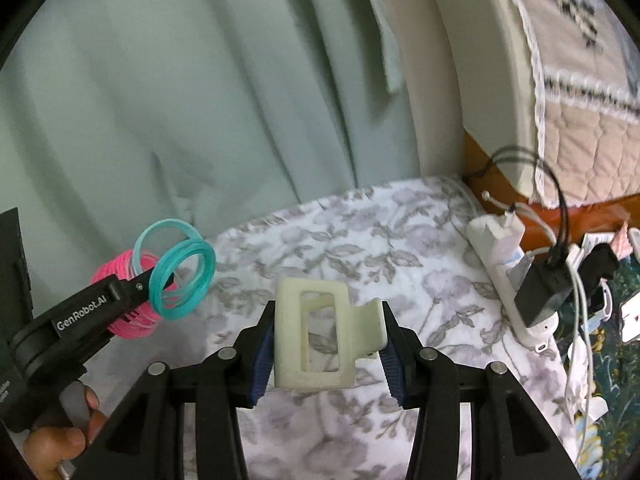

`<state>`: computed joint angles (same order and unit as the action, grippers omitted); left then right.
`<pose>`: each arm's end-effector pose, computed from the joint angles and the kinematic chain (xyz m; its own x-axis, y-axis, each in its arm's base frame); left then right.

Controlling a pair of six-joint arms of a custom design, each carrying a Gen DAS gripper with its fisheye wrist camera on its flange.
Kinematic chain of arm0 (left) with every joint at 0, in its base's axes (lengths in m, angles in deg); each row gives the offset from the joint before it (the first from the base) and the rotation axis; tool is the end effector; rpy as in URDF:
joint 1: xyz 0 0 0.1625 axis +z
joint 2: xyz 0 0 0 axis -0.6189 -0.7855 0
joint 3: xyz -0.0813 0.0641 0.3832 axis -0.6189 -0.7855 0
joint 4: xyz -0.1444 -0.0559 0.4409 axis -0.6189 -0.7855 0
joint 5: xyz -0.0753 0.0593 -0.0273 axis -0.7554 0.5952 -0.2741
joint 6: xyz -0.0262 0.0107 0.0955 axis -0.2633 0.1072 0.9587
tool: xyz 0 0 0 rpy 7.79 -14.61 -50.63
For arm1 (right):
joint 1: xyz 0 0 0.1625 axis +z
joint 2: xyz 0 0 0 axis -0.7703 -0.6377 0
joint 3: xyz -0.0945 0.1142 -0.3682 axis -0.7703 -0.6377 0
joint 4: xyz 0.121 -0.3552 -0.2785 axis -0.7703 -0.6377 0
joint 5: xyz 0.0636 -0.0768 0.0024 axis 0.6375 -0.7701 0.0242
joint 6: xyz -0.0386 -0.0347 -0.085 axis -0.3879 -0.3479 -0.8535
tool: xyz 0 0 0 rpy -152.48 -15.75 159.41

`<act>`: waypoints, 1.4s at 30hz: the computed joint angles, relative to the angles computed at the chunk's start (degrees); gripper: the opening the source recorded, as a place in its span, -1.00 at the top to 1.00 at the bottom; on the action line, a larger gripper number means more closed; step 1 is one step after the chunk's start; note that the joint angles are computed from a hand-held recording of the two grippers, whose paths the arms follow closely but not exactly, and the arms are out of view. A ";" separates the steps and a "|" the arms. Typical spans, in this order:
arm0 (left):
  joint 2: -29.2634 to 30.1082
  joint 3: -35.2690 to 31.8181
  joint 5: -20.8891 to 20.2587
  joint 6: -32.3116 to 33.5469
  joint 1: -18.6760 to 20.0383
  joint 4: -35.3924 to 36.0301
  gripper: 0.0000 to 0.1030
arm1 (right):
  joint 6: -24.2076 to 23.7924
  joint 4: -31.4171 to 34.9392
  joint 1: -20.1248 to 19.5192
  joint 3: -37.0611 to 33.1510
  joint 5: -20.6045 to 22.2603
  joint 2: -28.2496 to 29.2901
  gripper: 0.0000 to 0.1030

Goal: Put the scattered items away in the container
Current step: 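Lift the hair coils and cream clip and carry them toward the clear box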

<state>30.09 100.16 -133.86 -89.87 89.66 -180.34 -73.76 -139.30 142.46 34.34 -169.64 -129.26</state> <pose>-0.2753 -0.6650 0.0915 -0.9059 0.0373 -0.4219 0.3363 0.6689 -0.6630 0.1204 -0.6293 0.2081 -0.8913 0.0548 0.4501 -0.3095 0.6519 -0.6923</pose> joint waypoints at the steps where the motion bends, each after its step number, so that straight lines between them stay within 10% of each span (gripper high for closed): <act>1: -0.90 0.99 0.17 0.31 -0.48 -0.82 0.24 | -0.31 -0.74 0.71 0.63 0.09 -0.45 0.04; 18: -14.61 14.37 2.56 1.87 -4.70 -11.42 0.24 | -4.79 -8.14 11.41 5.37 -2.16 -2.66 0.04; 42: -26.75 24.30 4.68 -1.86 -0.60 -17.15 0.23 | -9.49 -6.64 18.51 2.14 -3.68 4.30 0.04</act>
<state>3.35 124.46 -129.18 -91.73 89.06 -197.48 -83.24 -145.94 160.98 36.48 -173.31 -124.96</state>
